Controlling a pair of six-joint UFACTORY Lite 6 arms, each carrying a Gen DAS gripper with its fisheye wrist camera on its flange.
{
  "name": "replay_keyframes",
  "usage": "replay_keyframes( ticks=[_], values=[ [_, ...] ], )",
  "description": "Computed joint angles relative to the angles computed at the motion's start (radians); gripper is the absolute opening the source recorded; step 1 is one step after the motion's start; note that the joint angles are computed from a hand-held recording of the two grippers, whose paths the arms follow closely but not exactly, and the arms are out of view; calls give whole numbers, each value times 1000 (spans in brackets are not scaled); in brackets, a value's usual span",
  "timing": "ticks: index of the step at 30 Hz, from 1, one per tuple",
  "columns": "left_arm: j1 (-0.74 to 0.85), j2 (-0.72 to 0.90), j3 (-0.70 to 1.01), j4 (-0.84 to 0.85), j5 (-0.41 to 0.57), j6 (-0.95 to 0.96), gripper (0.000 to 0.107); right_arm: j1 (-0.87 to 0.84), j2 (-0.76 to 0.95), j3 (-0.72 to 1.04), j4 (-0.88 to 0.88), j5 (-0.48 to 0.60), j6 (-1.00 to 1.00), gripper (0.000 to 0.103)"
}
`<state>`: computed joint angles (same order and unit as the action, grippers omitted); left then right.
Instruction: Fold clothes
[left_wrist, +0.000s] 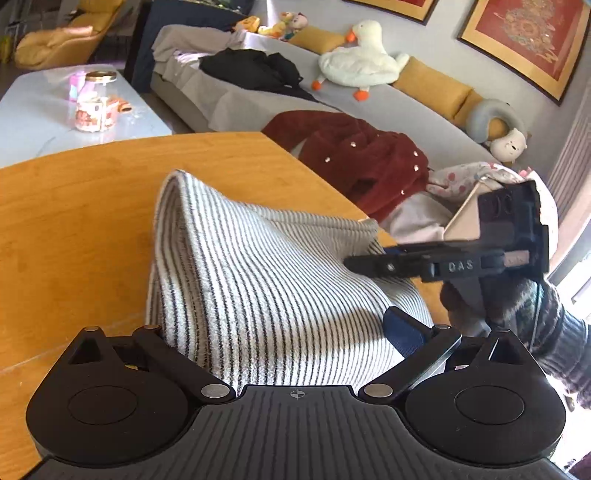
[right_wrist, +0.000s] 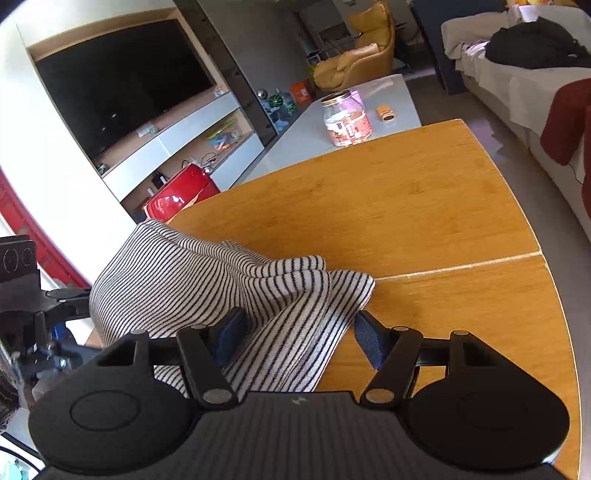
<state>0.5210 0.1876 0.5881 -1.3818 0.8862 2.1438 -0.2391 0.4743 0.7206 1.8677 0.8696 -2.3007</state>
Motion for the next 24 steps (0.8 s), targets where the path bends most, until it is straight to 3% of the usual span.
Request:
replay_keyframes(
  ticks=[4,9,13,15,20,24],
  values=[
    [-17,-125,-142,18,-37,65,102,131,-11,62,96,-90,-65,66],
    [-70,-206,-230,27,8,31,102,324,-57,107,326,-243,-228,66],
    [-140,-317,-287,0,-47,-15,102,430,-182,5,625,-293,-517,66],
    [-103,-378,-299,57,-26,-55,102,432,-259,-76,683,-274,-579,66],
    [105,-567,-317,241,123,-110,102,321,-455,-286,626,-207,-521,70],
    [292,-657,-290,291,271,-72,103,152,-568,-402,404,-147,-294,80]
  ],
)
